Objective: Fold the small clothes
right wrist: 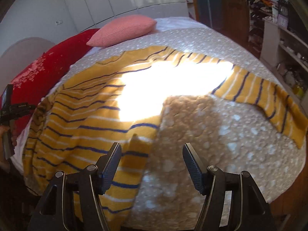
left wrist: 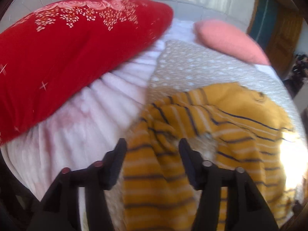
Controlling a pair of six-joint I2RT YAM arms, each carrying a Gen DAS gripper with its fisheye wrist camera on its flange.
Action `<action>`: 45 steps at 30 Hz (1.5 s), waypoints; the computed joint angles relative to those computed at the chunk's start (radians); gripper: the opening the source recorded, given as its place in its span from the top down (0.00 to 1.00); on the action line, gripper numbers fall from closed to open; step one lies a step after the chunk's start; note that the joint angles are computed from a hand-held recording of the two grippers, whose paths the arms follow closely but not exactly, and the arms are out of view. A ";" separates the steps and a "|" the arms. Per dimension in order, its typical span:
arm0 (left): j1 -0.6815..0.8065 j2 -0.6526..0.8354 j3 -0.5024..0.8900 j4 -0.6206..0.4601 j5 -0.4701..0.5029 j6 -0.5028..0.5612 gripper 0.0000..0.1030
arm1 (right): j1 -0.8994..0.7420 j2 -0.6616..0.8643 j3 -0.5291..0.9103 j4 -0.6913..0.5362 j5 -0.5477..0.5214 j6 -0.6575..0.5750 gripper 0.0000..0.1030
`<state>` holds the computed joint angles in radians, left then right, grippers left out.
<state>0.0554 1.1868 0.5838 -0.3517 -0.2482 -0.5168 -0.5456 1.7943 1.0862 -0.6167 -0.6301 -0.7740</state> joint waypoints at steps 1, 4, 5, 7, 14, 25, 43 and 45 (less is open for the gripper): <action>-0.049 -0.065 -0.025 -0.027 -0.015 -0.034 0.36 | 0.003 0.013 -0.001 -0.032 -0.015 -0.021 0.32; -0.221 -0.209 -0.056 -0.133 -0.080 -0.139 0.34 | 0.002 0.031 -0.040 -0.078 -0.027 -0.077 0.32; -0.293 -0.247 -0.065 -0.163 -0.109 -0.194 0.32 | -0.004 0.036 -0.057 -0.089 -0.029 -0.098 0.32; -0.424 -0.294 -0.076 -0.212 -0.168 -0.306 0.26 | -0.023 0.044 -0.086 -0.105 -0.034 -0.131 0.31; -0.667 -0.208 -0.083 -0.220 -0.231 -0.600 0.25 | -0.047 0.005 -0.207 -0.124 0.001 -0.295 0.81; -0.825 -0.104 0.046 -0.302 -0.306 -0.725 0.25 | -0.274 0.182 0.124 -0.454 0.074 -0.532 0.89; -0.861 -0.018 0.065 -0.194 -0.242 -0.714 0.24 | -0.288 0.760 0.963 -0.351 -0.314 0.485 0.56; -0.859 -0.011 0.069 -0.201 -0.241 -0.712 0.24 | -0.276 0.751 0.948 -0.233 -0.301 0.614 0.61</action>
